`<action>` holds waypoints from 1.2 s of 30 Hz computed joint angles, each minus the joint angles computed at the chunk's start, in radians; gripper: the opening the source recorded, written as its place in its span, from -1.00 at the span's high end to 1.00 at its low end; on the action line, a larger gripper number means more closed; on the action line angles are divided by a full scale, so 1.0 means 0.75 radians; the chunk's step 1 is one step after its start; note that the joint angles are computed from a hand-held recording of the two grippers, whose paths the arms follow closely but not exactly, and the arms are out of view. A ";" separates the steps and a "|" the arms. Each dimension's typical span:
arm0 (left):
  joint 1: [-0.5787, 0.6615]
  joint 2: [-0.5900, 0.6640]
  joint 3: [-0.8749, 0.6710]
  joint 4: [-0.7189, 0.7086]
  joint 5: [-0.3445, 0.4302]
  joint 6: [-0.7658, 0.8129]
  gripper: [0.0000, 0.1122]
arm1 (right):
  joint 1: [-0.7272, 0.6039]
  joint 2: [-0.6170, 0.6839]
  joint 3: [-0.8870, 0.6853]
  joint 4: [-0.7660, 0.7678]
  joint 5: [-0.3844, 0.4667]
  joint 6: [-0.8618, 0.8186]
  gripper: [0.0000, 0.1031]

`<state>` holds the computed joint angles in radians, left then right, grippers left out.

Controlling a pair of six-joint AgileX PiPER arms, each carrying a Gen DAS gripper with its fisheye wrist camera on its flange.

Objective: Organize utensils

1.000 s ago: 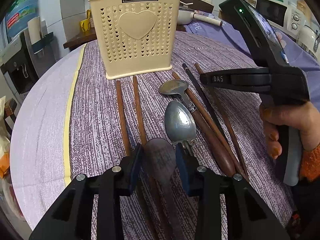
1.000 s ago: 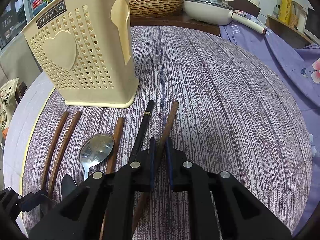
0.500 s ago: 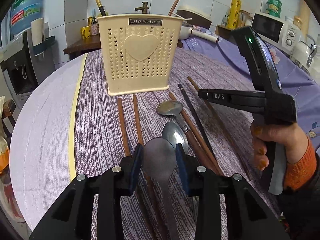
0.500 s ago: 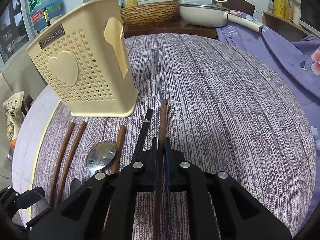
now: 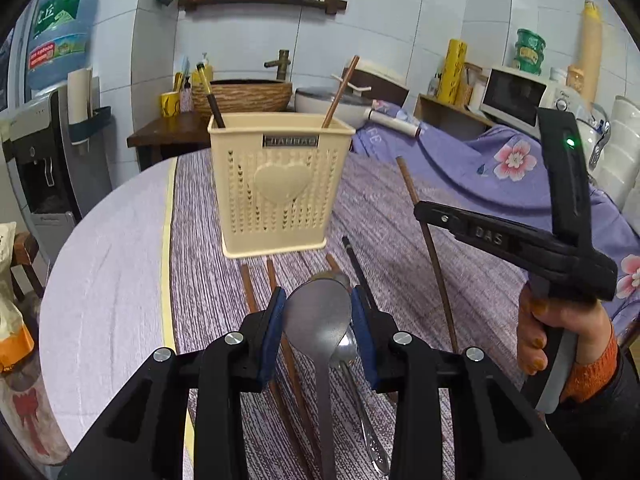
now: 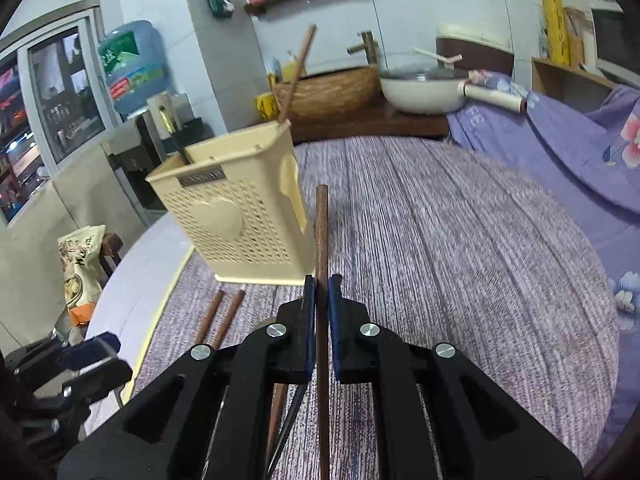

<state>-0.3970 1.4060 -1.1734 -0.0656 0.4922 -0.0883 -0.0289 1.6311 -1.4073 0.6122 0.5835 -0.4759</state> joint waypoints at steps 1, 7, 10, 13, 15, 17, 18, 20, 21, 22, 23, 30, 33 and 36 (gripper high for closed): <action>0.006 -0.010 -0.003 -0.016 0.002 0.020 0.41 | -0.010 -0.026 0.012 0.024 0.004 -0.029 0.86; 0.016 -0.059 -0.037 -0.055 0.017 0.069 0.42 | -0.095 -0.142 0.039 0.177 0.098 -0.185 0.86; 0.014 -0.066 -0.054 -0.054 0.021 0.070 0.43 | -0.110 -0.183 0.046 0.203 0.124 -0.219 0.86; 0.007 -0.067 -0.066 -0.032 0.022 0.058 0.75 | -0.121 -0.196 0.037 0.225 0.144 -0.238 0.87; 0.018 -0.053 -0.078 -0.073 0.022 0.096 0.86 | -0.118 -0.196 0.030 0.225 0.150 -0.240 0.87; 0.033 -0.033 -0.093 -0.100 0.033 0.119 0.87 | -0.110 -0.194 0.023 0.202 0.142 -0.226 0.87; 0.037 -0.025 -0.093 -0.084 0.030 0.100 0.87 | -0.109 -0.191 0.023 0.202 0.140 -0.225 0.87; 0.054 -0.011 -0.093 -0.114 0.028 0.127 0.88 | -0.110 -0.188 0.024 0.200 0.140 -0.217 0.87; 0.058 -0.011 -0.088 -0.116 0.025 0.130 0.88 | -0.108 -0.186 0.025 0.196 0.135 -0.216 0.87; 0.063 -0.011 -0.086 -0.111 0.024 0.128 0.89 | -0.110 -0.185 0.026 0.199 0.134 -0.220 0.87; 0.066 -0.011 -0.085 -0.101 0.023 0.122 0.89 | -0.111 -0.185 0.027 0.199 0.134 -0.220 0.87; 0.073 -0.027 -0.030 -0.054 -0.006 0.073 0.13 | -0.112 -0.190 0.030 0.193 0.129 -0.215 0.87; 0.079 -0.026 0.012 -0.097 -0.005 0.099 -0.05 | -0.115 -0.195 0.032 0.194 0.130 -0.223 0.87; 0.110 -0.017 0.058 -0.210 0.000 0.190 -0.05 | -0.116 -0.202 0.042 0.194 0.124 -0.225 0.87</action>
<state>-0.3146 1.3937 -1.1297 -0.2231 0.4924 0.0539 -0.1159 1.4795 -1.3758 0.7575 0.6766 -0.6448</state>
